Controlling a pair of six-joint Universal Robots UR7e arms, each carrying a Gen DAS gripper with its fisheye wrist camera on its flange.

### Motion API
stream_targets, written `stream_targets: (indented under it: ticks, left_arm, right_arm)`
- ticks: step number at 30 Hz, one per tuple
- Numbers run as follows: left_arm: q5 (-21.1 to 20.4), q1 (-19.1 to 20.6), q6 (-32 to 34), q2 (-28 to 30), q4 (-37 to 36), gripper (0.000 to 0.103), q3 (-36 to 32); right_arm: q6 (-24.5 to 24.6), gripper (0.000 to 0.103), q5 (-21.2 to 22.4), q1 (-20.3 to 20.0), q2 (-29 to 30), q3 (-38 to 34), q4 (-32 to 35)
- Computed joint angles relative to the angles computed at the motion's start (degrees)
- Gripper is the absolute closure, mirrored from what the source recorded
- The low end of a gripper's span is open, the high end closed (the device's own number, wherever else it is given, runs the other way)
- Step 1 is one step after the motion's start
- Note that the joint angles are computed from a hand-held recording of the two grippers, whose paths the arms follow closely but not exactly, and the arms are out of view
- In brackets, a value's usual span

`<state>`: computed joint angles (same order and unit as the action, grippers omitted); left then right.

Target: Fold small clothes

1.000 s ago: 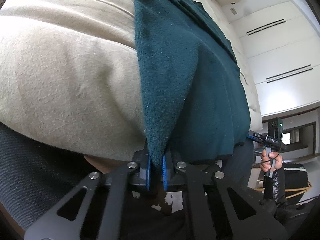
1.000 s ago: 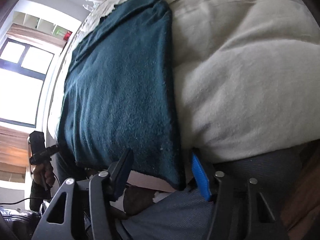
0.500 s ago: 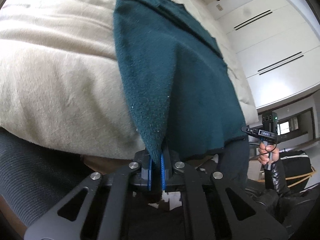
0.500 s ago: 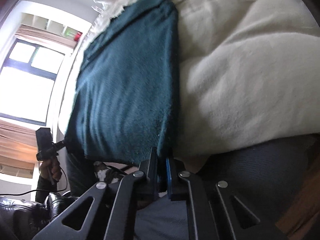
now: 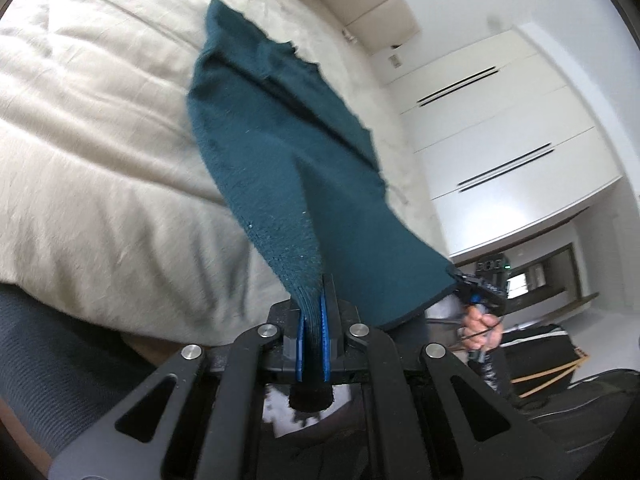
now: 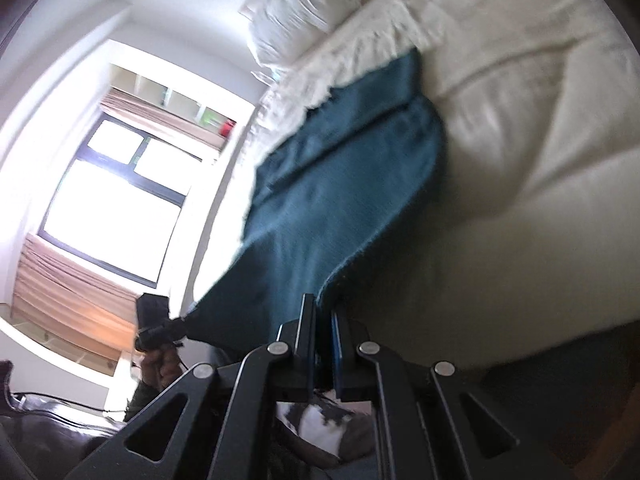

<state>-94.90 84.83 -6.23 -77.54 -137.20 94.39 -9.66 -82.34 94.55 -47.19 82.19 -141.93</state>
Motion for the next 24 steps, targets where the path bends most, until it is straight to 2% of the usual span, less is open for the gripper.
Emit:
stream_targets:
  ticks: [9, 16, 19, 24]
  left_arm:
    - [-10.0, 1.4, -5.3, 2.9, -5.3, 0.098, -3.2]
    - [-15.8, 2.6, -12.1, 7.8, -10.2, 0.098, -9.7]
    - [-16.9, 3.1, -14.5, 10.7, -11.1, 0.098, -13.6]
    - [-16.5, 3.8, -16.8, 16.1, -10.7, 0.098, -21.1]
  right_arm:
    - [5.5, 0.095, 6.7, 0.1, 4.7, -7.1, -4.1]
    - [8.6, 0.095, 8.6, 0.2, 10.4, -16.5, -3.7]
    - [10.0, 0.095, 9.0, 0.1, 13.3, -21.4, -2.4]
    - [11.4, 0.095, 8.6, 0.1, 19.4, -32.0, 0.8]
